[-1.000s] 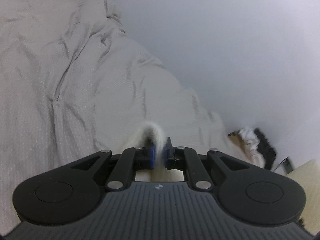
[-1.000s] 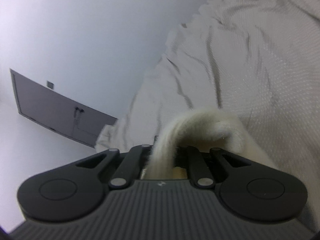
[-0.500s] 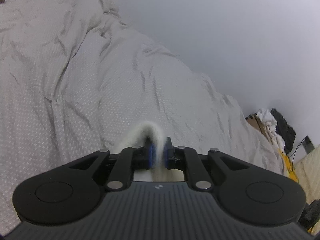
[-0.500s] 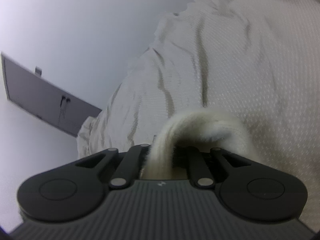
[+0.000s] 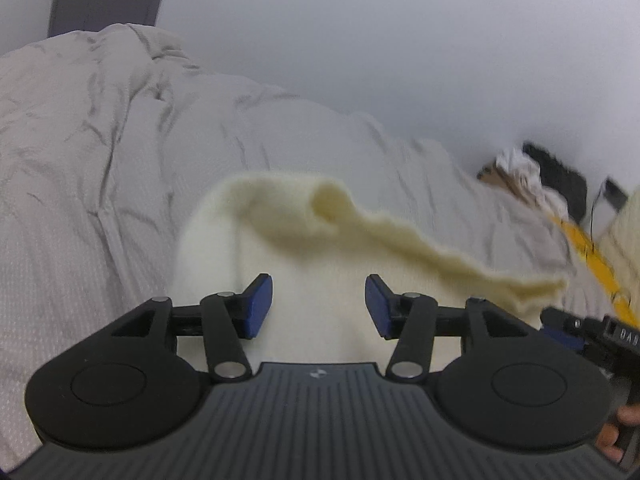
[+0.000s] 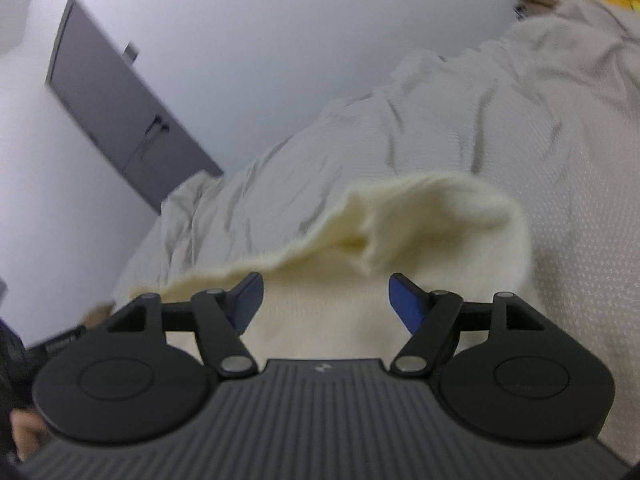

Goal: Fold large clothes
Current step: 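Open both tools and release the folded sweater onto the bed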

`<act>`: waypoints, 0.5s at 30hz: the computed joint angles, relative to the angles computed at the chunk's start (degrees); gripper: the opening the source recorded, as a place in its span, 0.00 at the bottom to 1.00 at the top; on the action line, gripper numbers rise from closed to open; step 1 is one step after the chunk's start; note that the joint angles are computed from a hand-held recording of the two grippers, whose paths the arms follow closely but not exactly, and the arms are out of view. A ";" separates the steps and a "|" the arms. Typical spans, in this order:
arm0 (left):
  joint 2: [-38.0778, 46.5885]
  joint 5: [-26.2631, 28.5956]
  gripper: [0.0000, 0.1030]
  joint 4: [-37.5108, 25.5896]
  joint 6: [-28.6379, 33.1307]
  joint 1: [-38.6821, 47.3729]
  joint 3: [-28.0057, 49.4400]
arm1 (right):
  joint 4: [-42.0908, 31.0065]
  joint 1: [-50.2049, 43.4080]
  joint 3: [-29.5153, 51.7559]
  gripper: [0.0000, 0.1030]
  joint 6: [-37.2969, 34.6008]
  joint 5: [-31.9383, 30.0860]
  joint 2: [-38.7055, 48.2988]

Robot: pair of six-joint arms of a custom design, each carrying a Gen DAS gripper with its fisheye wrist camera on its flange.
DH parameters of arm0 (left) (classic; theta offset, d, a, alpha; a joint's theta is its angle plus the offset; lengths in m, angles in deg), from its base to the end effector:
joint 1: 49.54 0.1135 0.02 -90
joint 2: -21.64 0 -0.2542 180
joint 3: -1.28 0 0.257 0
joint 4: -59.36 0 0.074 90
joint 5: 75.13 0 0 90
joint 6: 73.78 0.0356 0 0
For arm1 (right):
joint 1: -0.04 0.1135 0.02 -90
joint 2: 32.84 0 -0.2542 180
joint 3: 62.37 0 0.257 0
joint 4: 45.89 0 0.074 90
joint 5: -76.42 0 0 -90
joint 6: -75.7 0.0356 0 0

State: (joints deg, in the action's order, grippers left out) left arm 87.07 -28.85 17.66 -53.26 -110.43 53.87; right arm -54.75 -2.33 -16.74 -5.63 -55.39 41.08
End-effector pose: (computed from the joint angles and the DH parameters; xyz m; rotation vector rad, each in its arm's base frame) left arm 0.1299 -0.1826 0.2063 -0.4452 2.1679 -0.2674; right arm 0.2568 0.0131 0.1752 -0.1965 2.1476 0.8659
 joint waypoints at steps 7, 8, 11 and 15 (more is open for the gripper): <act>8.88 -2.77 0.56 -4.43 0.32 -1.21 4.75 | 1.41 6.71 -0.77 0.56 -6.05 16.82 -0.25; 9.64 -2.81 0.56 -4.08 0.56 -0.68 4.84 | 2.72 7.42 -0.65 0.53 -6.17 19.23 0.80; 12.01 -2.17 0.56 -2.80 2.82 2.20 5.17 | 6.28 9.28 1.11 0.47 -5.40 26.69 4.93; 12.93 2.22 0.56 2.19 7.19 7.48 3.49 | 12.71 7.05 3.62 0.47 -3.45 24.53 12.51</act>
State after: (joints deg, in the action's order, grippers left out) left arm 100.00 -26.62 19.85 -46.07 -102.95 57.36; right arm -42.05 4.72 -13.12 -9.09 -30.87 53.59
